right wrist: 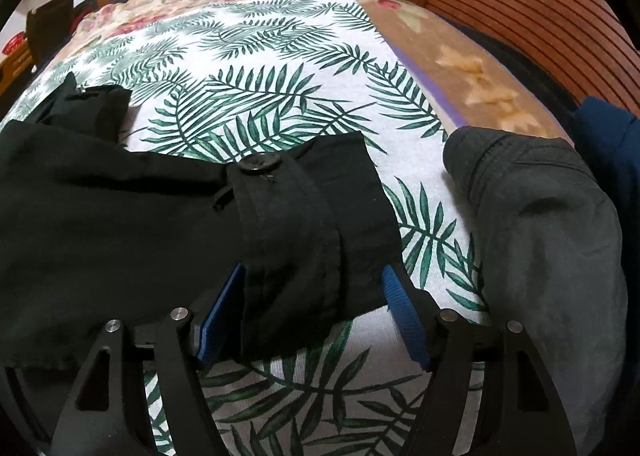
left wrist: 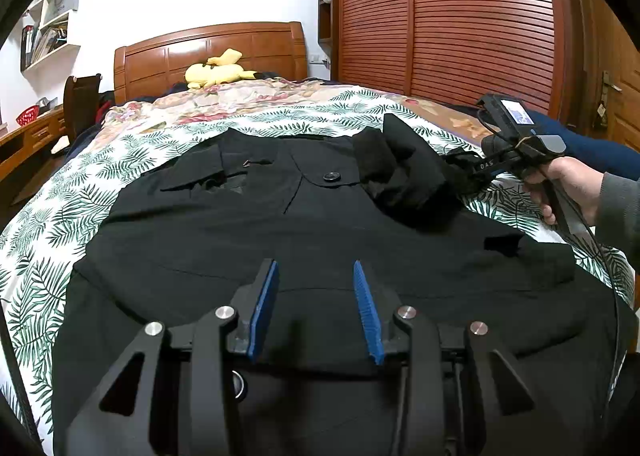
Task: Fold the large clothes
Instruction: 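Move the right tool to the buttoned sleeve cuff and grasp it, then lift the held cuff, lay it onto the coat body, open the right tool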
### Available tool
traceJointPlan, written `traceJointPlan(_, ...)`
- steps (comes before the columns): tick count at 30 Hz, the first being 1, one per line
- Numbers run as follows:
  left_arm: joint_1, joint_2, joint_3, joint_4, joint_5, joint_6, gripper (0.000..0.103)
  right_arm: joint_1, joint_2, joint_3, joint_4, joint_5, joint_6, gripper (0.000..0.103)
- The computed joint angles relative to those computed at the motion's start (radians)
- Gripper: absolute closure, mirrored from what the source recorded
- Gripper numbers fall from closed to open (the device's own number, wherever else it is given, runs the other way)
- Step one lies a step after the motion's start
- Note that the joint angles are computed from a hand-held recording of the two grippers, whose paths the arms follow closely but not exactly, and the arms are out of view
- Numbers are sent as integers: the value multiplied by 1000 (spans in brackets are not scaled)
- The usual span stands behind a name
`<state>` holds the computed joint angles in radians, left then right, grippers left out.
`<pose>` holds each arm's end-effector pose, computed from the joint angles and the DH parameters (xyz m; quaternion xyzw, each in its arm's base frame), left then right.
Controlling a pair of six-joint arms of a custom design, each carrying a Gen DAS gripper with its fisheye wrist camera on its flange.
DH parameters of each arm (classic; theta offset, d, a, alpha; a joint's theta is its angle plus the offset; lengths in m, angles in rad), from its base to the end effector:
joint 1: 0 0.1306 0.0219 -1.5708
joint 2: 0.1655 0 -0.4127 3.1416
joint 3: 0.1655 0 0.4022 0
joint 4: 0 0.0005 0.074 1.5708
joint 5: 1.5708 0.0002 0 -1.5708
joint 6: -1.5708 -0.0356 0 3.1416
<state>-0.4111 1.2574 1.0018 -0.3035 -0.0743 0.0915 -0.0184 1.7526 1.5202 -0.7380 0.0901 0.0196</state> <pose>0.4069 -0.1750 0.3789 0.1213 0.8659 -0.0889 0.4771 0.6153 -0.0150 0.3356 0.0128 0.9543 -0.0486 0.2945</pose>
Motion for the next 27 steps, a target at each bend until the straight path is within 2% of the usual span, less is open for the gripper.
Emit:
traceJointPlan(7,-2,-1,-1,2,-3,-3,65,3,1,-8,21,10,12,29)
traceJointPlan(8,-1,0,-1,3,0,-5,65,6,0,-12,32,9,22,33)
traceJointPlan(10,-2,-4,-3,10,-2,-11,65,9,-9,-26,47,1,55,44)
traceJointPlan(11,-2,-5,-3,11,-3,-12,65,12,-14,-31,48,3,71,61)
traceJointPlan(12,-1,-8,-5,13,1,-13,65,14,-19,-33,44,-2,86,74)
traceJointPlan(15,3,-19,-12,16,8,-13,65,25,-45,-40,21,-17,114,87)
traceJointPlan(20,9,-51,-27,9,21,-14,65,65,-161,-106,98,-11,111,91)
traceJointPlan(27,28,-129,-64,-15,38,-32,65,149,-277,-125,85,-3,135,91)
